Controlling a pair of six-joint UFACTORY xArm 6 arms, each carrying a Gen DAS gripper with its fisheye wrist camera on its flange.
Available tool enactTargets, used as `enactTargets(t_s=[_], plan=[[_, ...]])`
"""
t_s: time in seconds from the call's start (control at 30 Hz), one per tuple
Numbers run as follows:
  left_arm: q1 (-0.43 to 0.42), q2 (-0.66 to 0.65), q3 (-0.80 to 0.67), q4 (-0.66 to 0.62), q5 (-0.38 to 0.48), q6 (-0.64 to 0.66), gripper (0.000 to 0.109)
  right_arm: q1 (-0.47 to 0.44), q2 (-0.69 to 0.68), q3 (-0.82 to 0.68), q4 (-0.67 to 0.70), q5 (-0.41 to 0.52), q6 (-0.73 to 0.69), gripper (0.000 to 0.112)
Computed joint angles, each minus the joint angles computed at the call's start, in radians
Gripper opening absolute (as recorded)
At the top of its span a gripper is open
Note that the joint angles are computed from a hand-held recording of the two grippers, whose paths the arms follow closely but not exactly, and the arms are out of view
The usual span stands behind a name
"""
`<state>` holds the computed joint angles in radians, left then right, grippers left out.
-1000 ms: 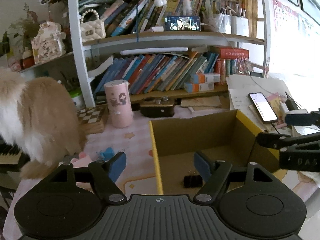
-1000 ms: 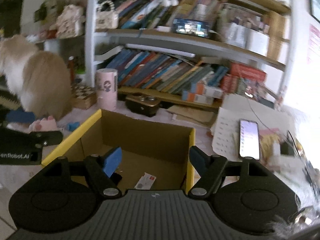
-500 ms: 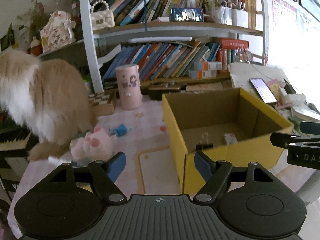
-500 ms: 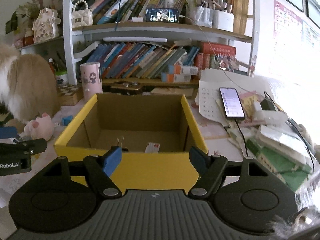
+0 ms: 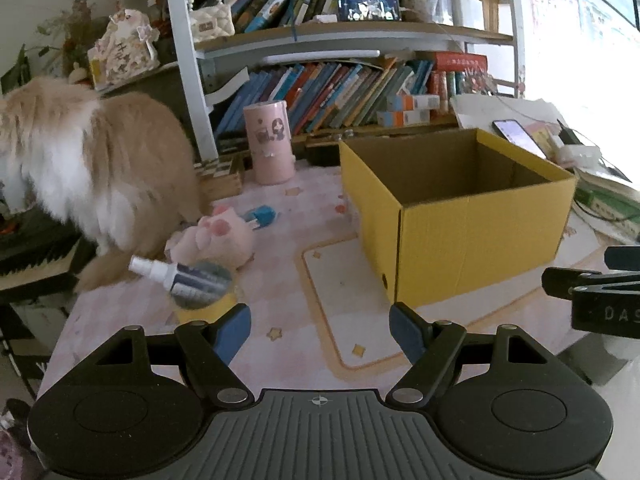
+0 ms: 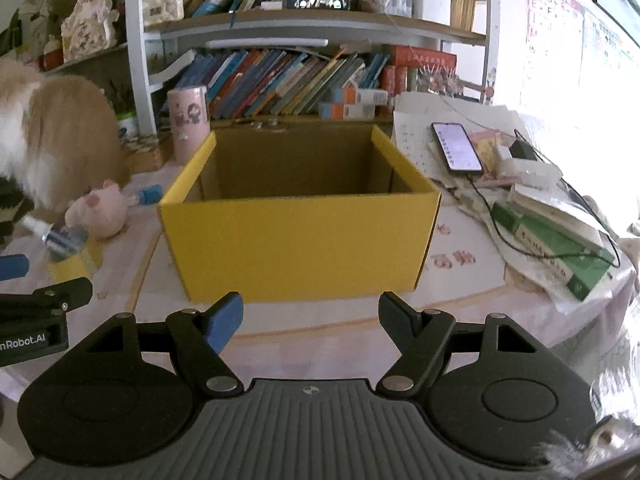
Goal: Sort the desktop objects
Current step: 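Move both tools toward the yellow tape roll holding the white spray bottle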
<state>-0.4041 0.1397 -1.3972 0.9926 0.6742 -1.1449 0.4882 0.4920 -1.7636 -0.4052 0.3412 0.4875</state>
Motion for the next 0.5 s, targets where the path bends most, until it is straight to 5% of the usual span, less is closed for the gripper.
enactTargets(t_s=[0.5], plan=[[0.006, -0.186, 0.231, -0.024, -0.004, 0.015, 0.078, 0.082, -0.119, 0.179, -0.039, 0.014, 0.088, 0.073]])
